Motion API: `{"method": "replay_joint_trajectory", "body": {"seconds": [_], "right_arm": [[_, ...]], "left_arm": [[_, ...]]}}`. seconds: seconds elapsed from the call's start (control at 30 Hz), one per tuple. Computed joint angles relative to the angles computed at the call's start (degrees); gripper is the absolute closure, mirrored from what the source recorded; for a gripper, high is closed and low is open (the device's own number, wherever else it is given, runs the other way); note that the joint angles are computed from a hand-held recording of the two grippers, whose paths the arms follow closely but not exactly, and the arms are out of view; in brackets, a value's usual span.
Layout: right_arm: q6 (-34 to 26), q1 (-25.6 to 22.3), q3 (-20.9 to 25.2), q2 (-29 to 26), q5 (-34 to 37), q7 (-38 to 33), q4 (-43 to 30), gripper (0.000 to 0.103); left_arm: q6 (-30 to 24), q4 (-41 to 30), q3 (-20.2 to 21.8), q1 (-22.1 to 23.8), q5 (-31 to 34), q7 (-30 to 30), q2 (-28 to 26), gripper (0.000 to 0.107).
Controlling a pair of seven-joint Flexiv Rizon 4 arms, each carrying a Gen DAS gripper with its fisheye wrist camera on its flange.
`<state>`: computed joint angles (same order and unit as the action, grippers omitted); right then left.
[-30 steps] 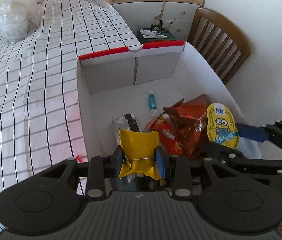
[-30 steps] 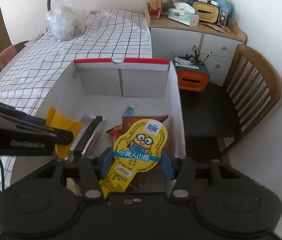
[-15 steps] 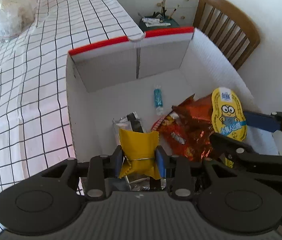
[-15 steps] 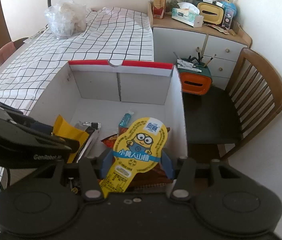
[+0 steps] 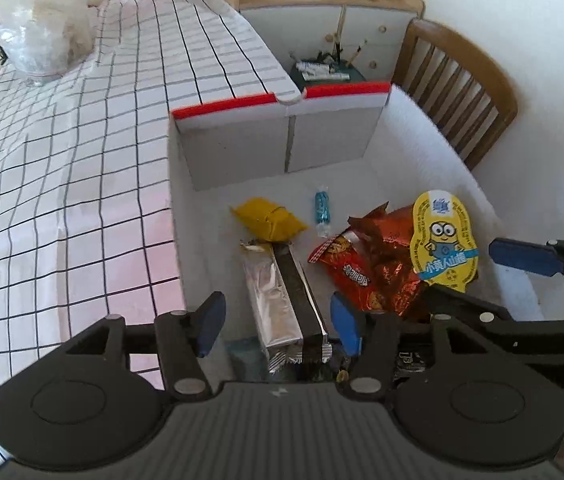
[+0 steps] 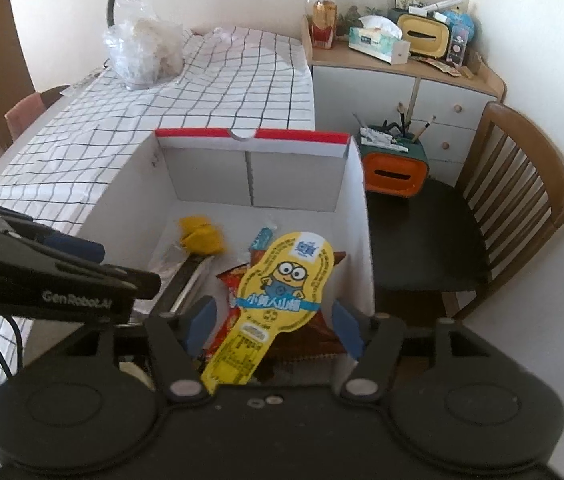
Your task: Organize snacks
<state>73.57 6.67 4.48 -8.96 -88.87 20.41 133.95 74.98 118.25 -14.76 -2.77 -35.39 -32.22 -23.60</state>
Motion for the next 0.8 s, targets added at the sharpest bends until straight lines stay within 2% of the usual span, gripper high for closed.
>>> {"method": "replay_joint_trajectory", "body": {"seconds": [0.13,0.27,0.37,0.5,0.63,0.8], "right_arm": [[-0.47,0.11,0.59,2.2,-1.41,2.11,0.84,0.031],[-1.37,0.45,1.48,4.8,-2.61,4.33,1.7,0.026],[-1.99,0.81,2.12,6.63,-3.35,6.36,2.18,0.022],[-2.78,1.49,2.88,8.63,-4.39,9.32,2.47,0.018],[-4.75,2.54,3.69,10.6,-5.78,12.15,2.66,0.011],[-8.26,4.26,4.96,12.84,-6.07,14.67,3.17,0.002]], "left_arm": [[2.32,3.56,-5.14,3.75,-8.53,6.62,2.97,0.045],[3.14,6.02,-8.03,4.93,-20.25,15.76,6.16,0.04],[2.6,7.36,-8.59,4.7,-28.44,22.32,8.69,0.039],[0.62,8.73,-7.21,3.36,-37.58,29.95,12.16,0.038],[-1.79,9.51,-4.51,1.43,-45.12,36.24,15.0,0.031],[-5.81,10.17,0.11,-0.47,-46.81,38.14,17.44,0.027]]}}
